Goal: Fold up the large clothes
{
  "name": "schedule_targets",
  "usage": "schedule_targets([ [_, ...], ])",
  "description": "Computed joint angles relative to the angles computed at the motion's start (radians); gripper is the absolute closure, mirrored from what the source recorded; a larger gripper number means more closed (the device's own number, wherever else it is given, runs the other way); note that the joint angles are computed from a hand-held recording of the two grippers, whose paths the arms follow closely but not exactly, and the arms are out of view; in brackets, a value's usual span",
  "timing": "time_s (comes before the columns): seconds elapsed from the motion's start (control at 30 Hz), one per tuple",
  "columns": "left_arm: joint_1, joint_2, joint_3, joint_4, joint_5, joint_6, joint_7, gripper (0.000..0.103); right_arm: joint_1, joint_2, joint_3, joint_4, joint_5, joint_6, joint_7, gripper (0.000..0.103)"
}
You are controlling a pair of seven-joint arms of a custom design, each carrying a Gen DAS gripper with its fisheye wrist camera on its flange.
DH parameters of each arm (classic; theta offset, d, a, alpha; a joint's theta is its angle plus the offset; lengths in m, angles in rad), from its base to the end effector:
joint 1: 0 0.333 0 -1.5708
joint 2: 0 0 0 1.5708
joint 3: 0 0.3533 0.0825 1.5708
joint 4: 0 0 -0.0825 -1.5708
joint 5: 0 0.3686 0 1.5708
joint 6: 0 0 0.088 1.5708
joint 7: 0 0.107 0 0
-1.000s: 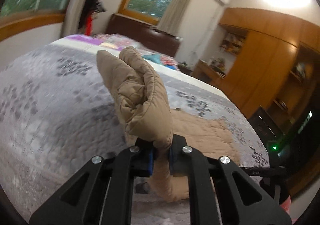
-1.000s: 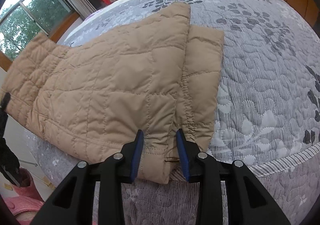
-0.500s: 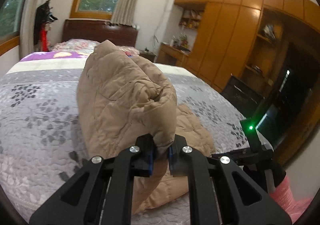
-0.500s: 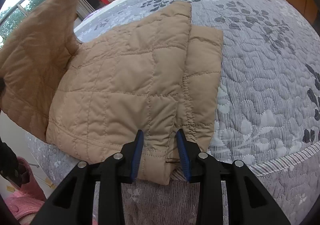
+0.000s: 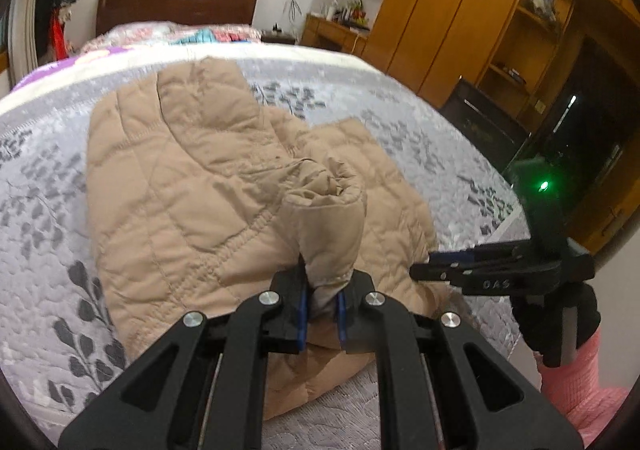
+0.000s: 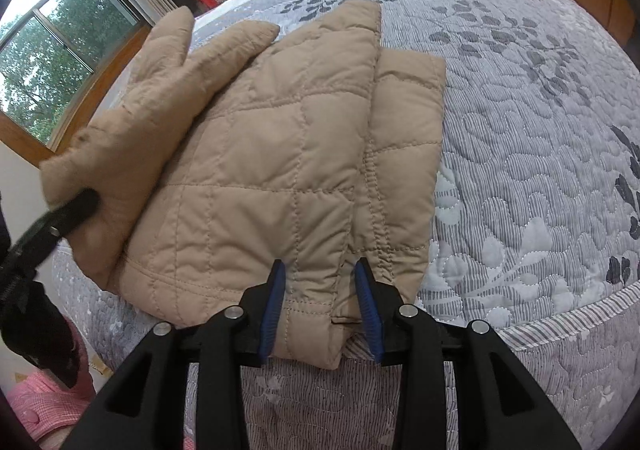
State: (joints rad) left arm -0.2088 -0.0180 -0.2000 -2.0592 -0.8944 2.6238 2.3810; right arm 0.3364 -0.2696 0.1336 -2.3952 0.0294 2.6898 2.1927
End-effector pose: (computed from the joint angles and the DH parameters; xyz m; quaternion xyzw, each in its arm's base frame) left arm 0.5305 -0.2107 0.5453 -0.4447 0.7988 -0.4028 0.0444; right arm 0.4211 0.2180 0.5269 -0.6195 0.7343 -0.0734 0.2676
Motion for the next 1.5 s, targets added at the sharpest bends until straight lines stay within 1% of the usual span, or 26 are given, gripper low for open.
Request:
schedule_targets([
  [0.23, -0.005, 0.022, -0.011, -0.016, 0.043, 0.008, -0.011, 0.093, 0.004, 0.006, -0.005, 0.004, 0.009, -0.001, -0.011, 0.063],
  [0.4, 0.003, 0.045, -0.019, -0.013, 0.021, 0.000, 0.012, 0.093, 0.006, 0.015, -0.013, 0.009, 0.026, 0.000, -0.032, 0.062],
  [0.5, 0.009, 0.031, -0.017, -0.016, 0.000, -0.021, 0.027, 0.089, 0.003, 0.020, -0.011, 0.028, 0.022, -0.027, -0.034, 0.061],
  [0.57, 0.020, 0.005, -0.005, -0.017, -0.016, -0.071, 0.030, 0.087, -0.003, 0.020, -0.007, 0.044, 0.012, -0.049, -0.026, 0.061],
  [0.6, 0.021, -0.003, 0.000, -0.017, -0.025, -0.083, 0.038, 0.085, -0.014, 0.016, 0.002, 0.053, -0.014, -0.061, -0.008, 0.058],
  [0.63, 0.027, -0.026, 0.010, -0.023, -0.050, -0.111, 0.057, 0.080, -0.023, 0.010, 0.011, 0.059, -0.042, -0.069, 0.010, 0.053],
  [0.7, 0.034, -0.051, 0.034, -0.025, -0.097, -0.174, 0.083, 0.072, -0.036, -0.001, 0.025, 0.077, -0.096, -0.087, 0.036, 0.050],
  [0.77, 0.048, -0.073, 0.062, -0.021, -0.138, -0.256, 0.091, 0.072, -0.034, -0.006, 0.024, 0.090, -0.111, -0.095, 0.037, 0.050],
  [0.8, 0.051, -0.078, 0.066, -0.023, -0.147, -0.264, 0.094, 0.072, -0.030, -0.007, 0.023, 0.101, -0.114, -0.099, 0.032, 0.050],
  [0.87, 0.061, -0.098, 0.075, -0.030, -0.152, -0.245, 0.083, 0.071, -0.012, 0.001, 0.007, 0.128, -0.084, -0.105, -0.004, 0.049],
  [0.9, 0.064, -0.102, 0.075, -0.031, -0.140, -0.216, 0.066, 0.070, -0.003, 0.004, -0.002, 0.135, -0.060, -0.103, -0.025, 0.046],
  [0.93, 0.066, -0.102, 0.072, -0.033, -0.122, -0.181, 0.045, 0.069, 0.012, 0.012, -0.018, 0.151, -0.018, -0.101, -0.057, 0.040],
  [0.97, 0.068, -0.099, 0.065, -0.035, -0.086, -0.123, 0.007, 0.069, 0.030, 0.021, -0.038, 0.167, 0.040, -0.095, -0.100, 0.036],
  [1.0, 0.070, -0.095, 0.060, -0.038, -0.042, -0.077, -0.034, 0.068, 0.044, 0.028, -0.052, 0.179, 0.095, -0.088, -0.137, 0.031],
  [1.03, 0.075, -0.083, 0.048, -0.038, 0.042, -0.015, -0.111, 0.068, 0.062, 0.039, -0.075, 0.198, 0.173, -0.085, -0.192, 0.027],
  [1.07, 0.081, -0.065, 0.040, -0.035, 0.137, 0.033, -0.196, 0.068, 0.076, 0.055, -0.091, 0.223, 0.245, -0.090, -0.240, 0.024],
  [1.1, 0.081, -0.053, 0.041, -0.029, 0.186, 0.052, -0.241, 0.068, 0.092, 0.084, -0.115, 0.270, 0.339, -0.115, -0.310, 0.020],
  [1.13, 0.085, -0.031, 0.043, -0.016, 0.238, 0.063, -0.300, 0.068, 0.086, 0.103, -0.117, 0.302, 0.374, -0.140, -0.339, 0.018],
  [1.17, 0.088, -0.016, 0.048, -0.001, 0.255, 0.053, -0.326, 0.068, 0.078, 0.129, -0.115, 0.341, 0.399, -0.172, -0.362, 0.017],
  [1.2, 0.094, -0.001, 0.055, 0.017, 0.261, 0.034, -0.342, 0.068, 0.066, 0.170, -0.110, 0.398, 0.406, -0.217, -0.368, 0.017],
  [1.23, 0.101, 0.007, 0.060, 0.026, 0.262, 0.022, -0.352, 0.068, 0.055, 0.195, -0.097, 0.431, 0.399, -0.240, -0.355, 0.017],
  [1.3, 0.109, 0.025, 0.057, 0.037, 0.304, 0.029, -0.404, 0.068, 0.035, 0.256, -0.075, 0.505, 0.394, -0.305, -0.351, 0.017],
  [1.37, 0.120, 0.032, 0.057, 0.047, 0.309, 0.012, -0.414, 0.068, 0.025, 0.303, -0.055, 0.553, 0.390, -0.346, -0.348, 0.017],
  [1.5, 0.133, 0.053, 0.055, 0.067, 0.373, -0.006, -0.470, 0.068, 0.014, 0.351, -0.031, 0.598, 0.392, -0.382, -0.356, 0.017],
])
